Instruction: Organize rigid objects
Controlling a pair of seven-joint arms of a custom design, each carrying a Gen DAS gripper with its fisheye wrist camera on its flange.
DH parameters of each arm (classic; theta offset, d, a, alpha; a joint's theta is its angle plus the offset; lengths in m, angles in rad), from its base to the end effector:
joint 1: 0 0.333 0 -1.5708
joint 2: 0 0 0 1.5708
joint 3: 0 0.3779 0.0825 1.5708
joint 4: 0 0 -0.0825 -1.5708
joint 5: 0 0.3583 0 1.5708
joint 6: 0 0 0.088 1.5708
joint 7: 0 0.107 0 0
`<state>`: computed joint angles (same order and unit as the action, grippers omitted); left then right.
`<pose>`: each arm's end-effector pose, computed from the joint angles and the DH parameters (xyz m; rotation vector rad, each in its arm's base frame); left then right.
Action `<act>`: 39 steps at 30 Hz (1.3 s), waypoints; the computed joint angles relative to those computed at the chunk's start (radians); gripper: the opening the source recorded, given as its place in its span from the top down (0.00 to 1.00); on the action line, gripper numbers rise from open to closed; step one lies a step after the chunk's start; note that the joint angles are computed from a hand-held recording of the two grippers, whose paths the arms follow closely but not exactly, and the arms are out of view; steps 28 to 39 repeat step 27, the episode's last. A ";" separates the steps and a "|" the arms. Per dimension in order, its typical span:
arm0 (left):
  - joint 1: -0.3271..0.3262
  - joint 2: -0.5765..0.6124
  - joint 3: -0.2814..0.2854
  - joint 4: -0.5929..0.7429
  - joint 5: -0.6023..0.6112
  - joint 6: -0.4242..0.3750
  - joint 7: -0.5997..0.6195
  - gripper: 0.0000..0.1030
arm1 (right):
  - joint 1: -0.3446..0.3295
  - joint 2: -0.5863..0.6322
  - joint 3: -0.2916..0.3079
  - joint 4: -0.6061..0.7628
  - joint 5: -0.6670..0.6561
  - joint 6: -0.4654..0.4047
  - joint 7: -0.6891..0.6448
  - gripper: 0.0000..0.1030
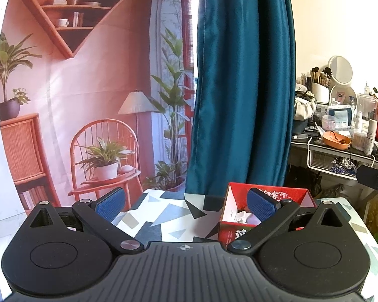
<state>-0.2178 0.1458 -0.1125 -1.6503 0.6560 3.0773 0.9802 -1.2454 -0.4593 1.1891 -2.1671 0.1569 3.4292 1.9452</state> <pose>0.5802 -0.2434 0.7340 -1.1696 1.6748 -1.2127 0.5021 0.0968 0.6963 -1.1000 1.4658 -1.2277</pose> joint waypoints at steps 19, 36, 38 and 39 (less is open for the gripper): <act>-0.003 -0.003 0.001 -0.003 0.011 -0.005 -0.007 0.00 | 0.002 0.002 -0.001 0.001 -0.009 -0.009 0.008 0.00; -0.015 -0.004 0.025 -0.005 0.085 0.014 -0.081 0.00 | 0.002 0.003 -0.002 0.003 -0.011 -0.009 0.009 0.00; -0.015 -0.004 0.025 -0.005 0.085 0.014 -0.081 0.00 | 0.002 0.003 -0.002 0.003 -0.011 -0.009 0.009 0.00; -0.015 -0.004 0.025 -0.005 0.085 0.014 -0.081 0.00 | 0.002 0.003 -0.002 0.003 -0.011 -0.009 0.009 0.00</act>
